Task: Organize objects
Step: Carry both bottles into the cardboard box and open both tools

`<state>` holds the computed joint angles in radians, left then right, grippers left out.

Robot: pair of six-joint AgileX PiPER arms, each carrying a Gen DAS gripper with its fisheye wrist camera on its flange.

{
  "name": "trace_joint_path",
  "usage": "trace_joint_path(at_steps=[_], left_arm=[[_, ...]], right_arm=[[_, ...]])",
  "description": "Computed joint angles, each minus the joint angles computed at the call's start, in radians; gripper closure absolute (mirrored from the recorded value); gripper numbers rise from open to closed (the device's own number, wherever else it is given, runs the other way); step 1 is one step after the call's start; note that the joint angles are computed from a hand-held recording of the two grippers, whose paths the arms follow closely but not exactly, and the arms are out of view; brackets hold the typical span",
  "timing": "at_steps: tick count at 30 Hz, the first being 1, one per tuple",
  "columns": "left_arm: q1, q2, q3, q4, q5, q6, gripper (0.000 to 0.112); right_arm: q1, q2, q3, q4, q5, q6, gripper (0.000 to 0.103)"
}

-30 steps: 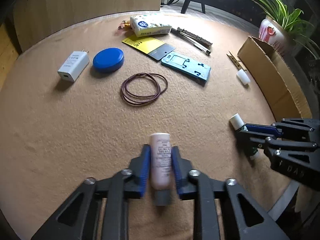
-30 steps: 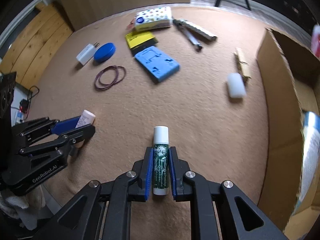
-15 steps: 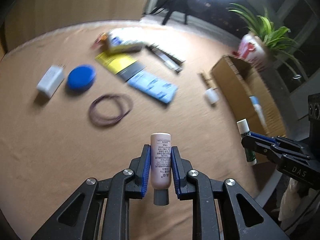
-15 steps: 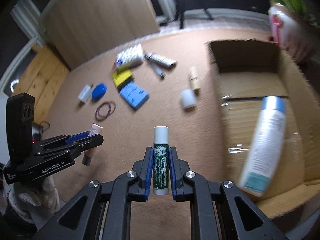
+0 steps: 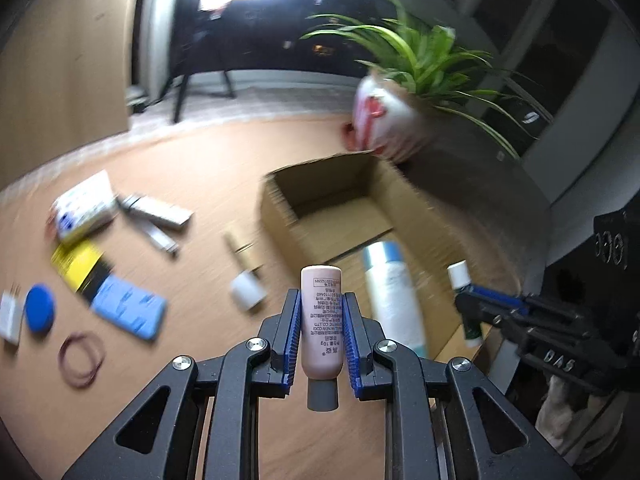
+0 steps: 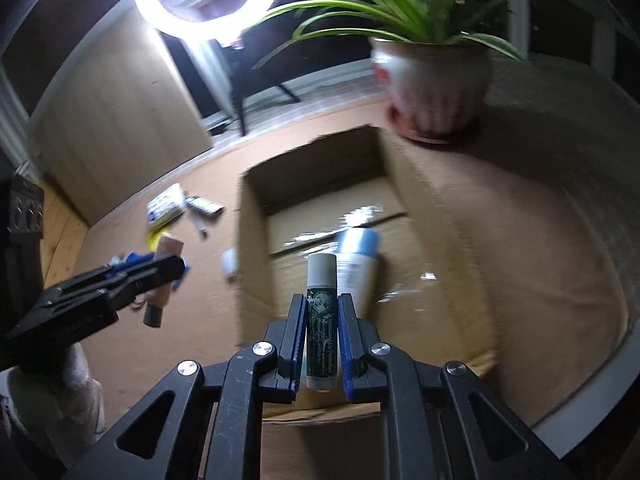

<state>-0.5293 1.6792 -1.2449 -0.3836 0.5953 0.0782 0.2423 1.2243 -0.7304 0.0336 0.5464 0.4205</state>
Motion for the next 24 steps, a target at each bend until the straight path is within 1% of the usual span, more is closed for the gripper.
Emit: trace_joint_path(at_steps=[3, 6, 9, 12, 13, 14, 15, 16, 17, 18, 20, 24], left_arm=[[-0.059, 0.070, -0.102, 0.049, 0.010, -0.057, 0.091], [-0.104, 0.140, -0.197, 0.091, 0.028, -0.108, 0.091], [-0.141, 0.195, -0.269, 0.150, 0.036, -0.168, 0.091], [-0.155, 0.221, -0.302, 0.172, 0.034, -0.192, 0.091], [-0.161, 0.224, -0.308, 0.189, 0.028, -0.206, 0.091], [-0.165, 0.223, -0.306, 0.202, 0.021, -0.217, 0.089], [-0.164, 0.225, -0.311, 0.209, 0.024, -0.226, 0.073], [-0.162, 0.227, -0.319, 0.218, 0.036, -0.241, 0.048], [-0.158, 0.216, -0.304, 0.222, 0.022, -0.253, 0.043], [-0.154, 0.202, -0.284, 0.222, 0.001, -0.254, 0.043], [-0.143, 0.185, -0.262, 0.223, 0.002, -0.250, 0.043], [-0.111, 0.146, -0.200, 0.191, -0.009, -0.224, 0.043]], right_arm=[[-0.056, -0.007, 0.016, 0.040, -0.003, -0.064, 0.089], [-0.079, -0.011, 0.027, 0.058, -0.011, -0.097, 0.089], [-0.097, -0.016, 0.035, 0.073, -0.015, -0.120, 0.089], [-0.104, -0.013, 0.038, 0.086, -0.015, -0.157, 0.089], [-0.099, -0.011, 0.036, 0.068, -0.015, -0.147, 0.086], [-0.091, -0.009, 0.034, 0.041, -0.012, -0.120, 0.080], [-0.078, -0.012, 0.034, -0.006, -0.010, -0.067, 0.061], [-0.070, -0.026, 0.043, -0.041, -0.022, -0.023, 0.045], [-0.070, -0.039, 0.051, -0.041, -0.033, -0.018, 0.044], [-0.073, -0.047, 0.054, -0.021, -0.036, -0.035, 0.044], [-0.076, -0.047, 0.047, 0.004, -0.031, -0.053, 0.044], [-0.044, -0.048, 0.042, -0.023, -0.027, -0.006, 0.044]])
